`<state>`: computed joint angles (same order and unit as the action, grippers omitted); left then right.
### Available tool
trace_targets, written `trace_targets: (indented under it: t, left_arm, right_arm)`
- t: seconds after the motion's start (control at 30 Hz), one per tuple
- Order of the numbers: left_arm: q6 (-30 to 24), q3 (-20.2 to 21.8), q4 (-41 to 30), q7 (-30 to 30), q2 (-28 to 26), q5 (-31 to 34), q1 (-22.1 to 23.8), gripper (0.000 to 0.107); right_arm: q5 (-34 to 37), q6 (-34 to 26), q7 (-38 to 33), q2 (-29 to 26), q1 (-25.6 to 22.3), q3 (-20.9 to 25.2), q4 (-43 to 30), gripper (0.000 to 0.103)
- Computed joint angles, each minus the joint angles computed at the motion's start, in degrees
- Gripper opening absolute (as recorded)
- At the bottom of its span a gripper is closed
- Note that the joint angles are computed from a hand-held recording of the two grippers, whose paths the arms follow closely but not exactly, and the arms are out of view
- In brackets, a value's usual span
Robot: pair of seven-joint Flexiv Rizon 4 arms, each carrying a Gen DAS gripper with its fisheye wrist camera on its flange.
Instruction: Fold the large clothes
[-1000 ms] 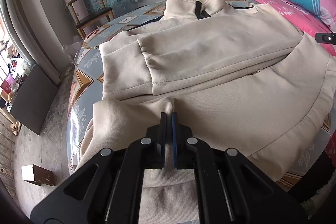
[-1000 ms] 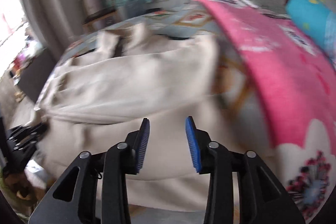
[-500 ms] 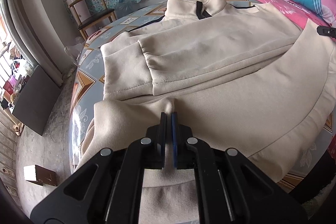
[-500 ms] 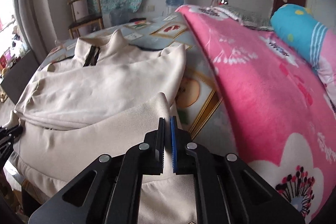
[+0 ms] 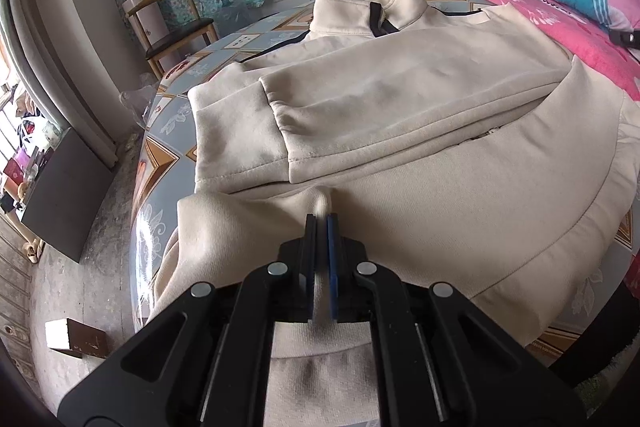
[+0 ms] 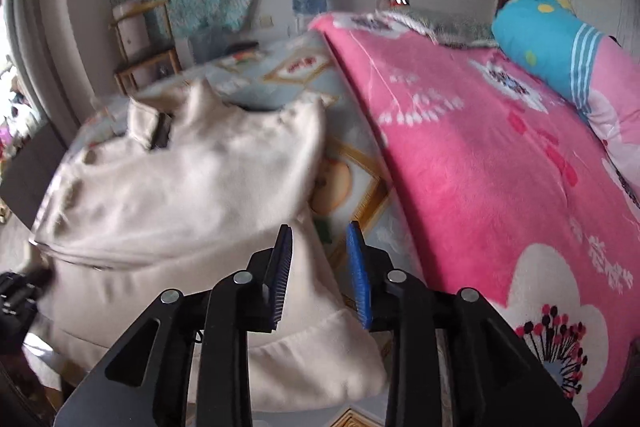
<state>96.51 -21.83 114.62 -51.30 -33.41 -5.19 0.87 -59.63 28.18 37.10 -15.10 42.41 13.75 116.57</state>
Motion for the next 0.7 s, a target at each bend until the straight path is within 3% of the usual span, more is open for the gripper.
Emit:
trace_targets:
  t: [0.13, 0.23, 0.37, 0.53, 0.63, 0.7]
  left_arm:
    - [0.3, -1.5, 0.3, 0.5, -0.3, 0.4, 1.4, 0.005]
    - [0.4, -2.8, 0.6, 0.6, -0.4, 0.4, 2.7, 0.005]
    - [0.4, -4.5, 0.8, 0.5, -0.7, 0.4, 4.1, 0.005]
    - [-0.6, -7.5, 1.0, 0.7, -1.0, 0.3, 7.0, 0.009]
    - [-1.0, -14.0, 2.4, 1.0, -0.9, -0.7, 12.6, 0.010]
    - [-0.8, -21.6, 3.9, 1.6, -1.7, -0.3, 18.9, 0.009]
  right_arm:
    - [-10.2, 19.7, -3.4, -6.5, -2.4, -3.1, -5.0, 0.028]
    - [-8.2, 29.5, -14.1, -15.4, -2.1, -4.4, -13.5, 0.028]
    - [3.2, 29.2, -27.9, -23.6, -1.4, -3.0, -22.0, 0.023]
    - [5.7, 28.3, -28.5, -23.8, 1.9, -7.5, -23.0, 0.022]
    - [6.1, 30.1, -26.9, -23.2, 4.0, -10.5, -21.7, 0.022]
    - [6.6, 30.5, -26.5, -22.9, 5.1, -11.8, -21.4, 0.022]
